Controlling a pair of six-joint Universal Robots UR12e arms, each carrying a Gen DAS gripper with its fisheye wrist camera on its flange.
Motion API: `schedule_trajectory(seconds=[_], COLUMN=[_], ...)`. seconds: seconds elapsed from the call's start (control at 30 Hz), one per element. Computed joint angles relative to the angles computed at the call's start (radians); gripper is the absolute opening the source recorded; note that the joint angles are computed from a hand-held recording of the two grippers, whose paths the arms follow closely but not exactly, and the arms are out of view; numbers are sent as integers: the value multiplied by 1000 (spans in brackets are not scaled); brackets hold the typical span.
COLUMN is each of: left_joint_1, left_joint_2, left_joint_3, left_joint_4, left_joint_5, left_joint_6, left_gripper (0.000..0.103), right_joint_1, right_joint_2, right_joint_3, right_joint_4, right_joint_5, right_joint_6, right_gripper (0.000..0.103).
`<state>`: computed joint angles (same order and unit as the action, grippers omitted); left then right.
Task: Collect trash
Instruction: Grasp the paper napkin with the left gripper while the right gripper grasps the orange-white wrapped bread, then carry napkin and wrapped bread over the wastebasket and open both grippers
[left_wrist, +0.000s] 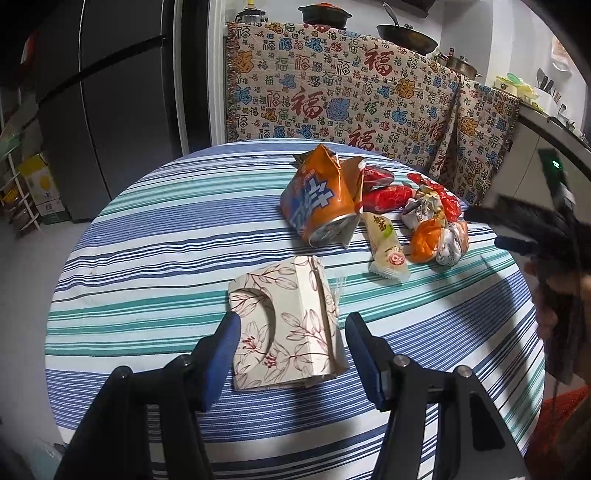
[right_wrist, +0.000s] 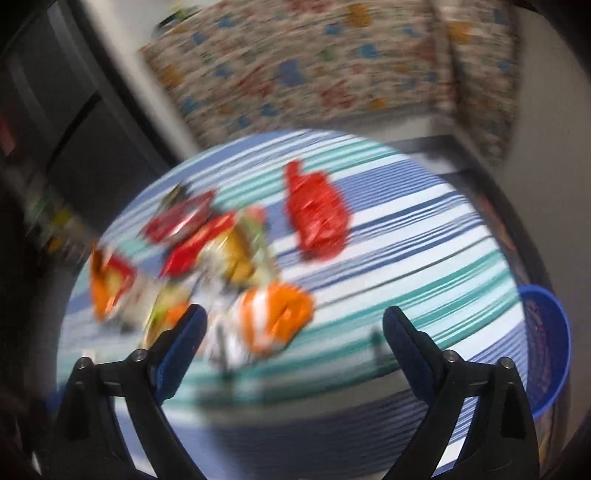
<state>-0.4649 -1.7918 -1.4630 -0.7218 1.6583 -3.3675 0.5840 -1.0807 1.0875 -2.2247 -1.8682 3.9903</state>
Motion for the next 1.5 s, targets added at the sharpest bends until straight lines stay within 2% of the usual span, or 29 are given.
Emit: schedule_trajectory(seconds=[0.07, 0.13, 0.17, 0.27, 0.37, 0.4, 0.47, 0.57, 0.63, 0.67, 0.7, 0.8, 0.87, 0.97, 1.03, 1.07, 1.1, 1.13, 1.17, 1.2, 1.27, 1.37, 1.5], left_joint_1=[-1, -3, -4, 1, 6, 8, 9, 16, 26, 32, 34, 29, 20, 1, -13, -18, -21, -24, -21, -18, -10, -1, 12], left_joint_2=[0, 0, 0, 2, 6, 7, 10, 18, 25, 28, 29, 31, 24, 4, -10, -15, -18, -19, -18, -17, -9, 0, 13], left_joint_3=[-1, 0, 0, 1, -1, -2, -5, -14, -23, -24, -25, -26, -20, 3, 19, 24, 27, 29, 30, 30, 21, 10, -3], left_joint_4=[-1, -3, -5, -8, -4, 0, 5, 14, 17, 11, 9, 14, 8, -23, -42, -50, -55, -60, -68, -74, -62, -32, 10], left_joint_5=[-1, 0, 2, -4, -8, -9, -11, -28, -72, -111, -134, -151, -130, -60, 5, 26, 42, 51, 39, 23, 0, -35, -128], left_joint_6=[1, 6, 8, 5, -3, -5, -12, -15, -6, 9, 22, 63, 61, 67, 81, 86, 90, 93, 95, 92, 79, 55, 27], left_gripper=[60, 60, 60, 60, 60, 60, 60, 60, 60, 60, 60, 61, 67, 67, 67, 67, 66, 52, 36, 36, 34, 33, 33], right_joint_1=[-4, -20, -28, -16, -6, -7, -10, -18, -24, -26, -20, 15, 26, 36, 44, 47, 49, 51, 57, 57, 51, 40, 40], right_joint_2=[31, 48, 59, 73, 44, 22, -16, -80, -103, -107, -105, -73, -46, -21, -3, 13, 20, 39, 51, 50, 35, -5, -56], right_joint_3=[-55, -80, -99, -147, -134, -105, -49, 68, 130, 149, 154, 116, 81, 40, -6, -42, -64, -108, -134, -139, -120, -53, 33], right_joint_4=[103, 157, 198, 304, 399, 402, 372, 202, 61, 10, -13, 17, 48, 64, 112, 162, 201, 283, 325, 334, 320, 234, 114], right_joint_5=[-71, -37, 7, 34, 99, 149, 198, 256, 325, 379, 394, 328, 296, 283, 260, 250, 248, 246, 228, 221, 251, 298, 294], right_joint_6=[92, 112, 75, -120, -200, -220, -220, -244, -349, -428, -481, -607, -621, -640, -686, -718, -736, -757, -755, -749, -726, -666, -579], right_gripper=[97, 96, 96, 94, 94, 94, 94, 94, 96, 96, 96, 96, 92, 89, 89, 85, 67, 48, 46, 45, 45, 45, 45])
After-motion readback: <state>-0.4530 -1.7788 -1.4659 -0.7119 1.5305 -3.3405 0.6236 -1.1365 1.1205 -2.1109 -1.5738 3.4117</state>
